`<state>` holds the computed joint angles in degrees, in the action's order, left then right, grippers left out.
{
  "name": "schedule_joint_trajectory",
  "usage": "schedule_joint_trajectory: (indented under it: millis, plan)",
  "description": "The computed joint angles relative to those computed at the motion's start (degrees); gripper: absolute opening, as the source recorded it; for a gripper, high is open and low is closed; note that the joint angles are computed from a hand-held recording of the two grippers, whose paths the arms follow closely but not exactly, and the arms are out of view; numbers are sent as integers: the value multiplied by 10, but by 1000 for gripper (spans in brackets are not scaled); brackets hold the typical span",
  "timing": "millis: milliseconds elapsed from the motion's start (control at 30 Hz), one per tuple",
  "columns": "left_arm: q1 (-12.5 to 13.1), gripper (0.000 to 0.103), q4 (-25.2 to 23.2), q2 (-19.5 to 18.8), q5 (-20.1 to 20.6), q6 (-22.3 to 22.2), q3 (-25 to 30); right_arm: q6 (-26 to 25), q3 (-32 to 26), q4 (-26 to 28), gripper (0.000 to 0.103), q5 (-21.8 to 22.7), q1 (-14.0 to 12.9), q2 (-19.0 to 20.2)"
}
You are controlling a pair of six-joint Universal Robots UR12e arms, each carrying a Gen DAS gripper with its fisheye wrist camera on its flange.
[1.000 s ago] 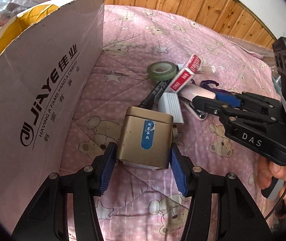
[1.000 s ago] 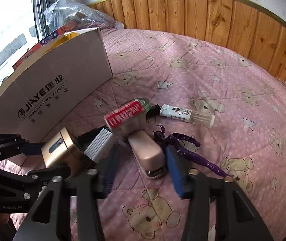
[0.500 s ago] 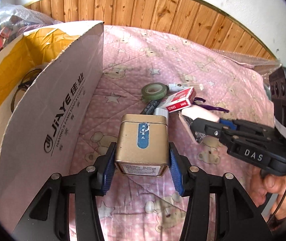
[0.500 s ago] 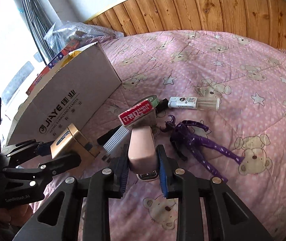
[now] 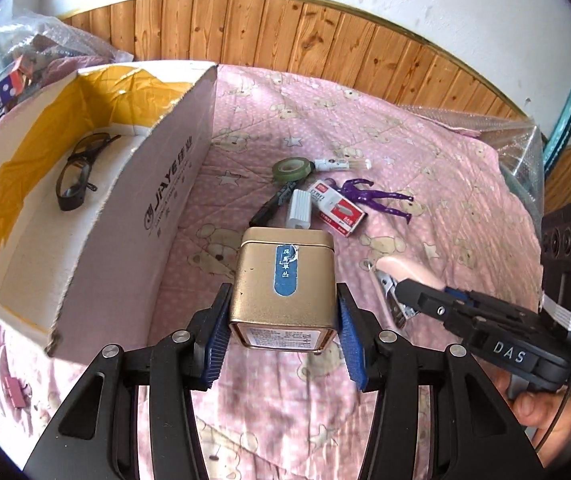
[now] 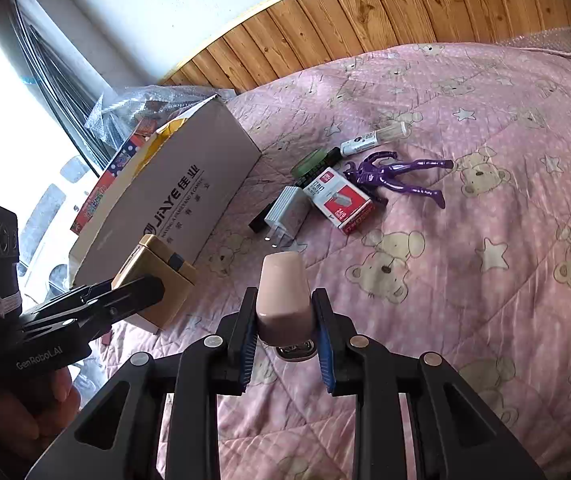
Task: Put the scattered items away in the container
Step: 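Carry the gold tin and pink stapler over the box with both grippers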
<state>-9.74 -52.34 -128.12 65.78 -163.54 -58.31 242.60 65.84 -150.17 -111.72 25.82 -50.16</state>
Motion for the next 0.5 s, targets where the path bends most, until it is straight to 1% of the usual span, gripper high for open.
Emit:
schedule_joint_trajectory:
  millis: [233,500]
  plan:
    - [14,50,44,32,-30,-5,-43,7,-28,7,27,-16,19,9]
    - [34,50,79,56,-64,-17,-74,-10,-85,30,27,-28,34,31]
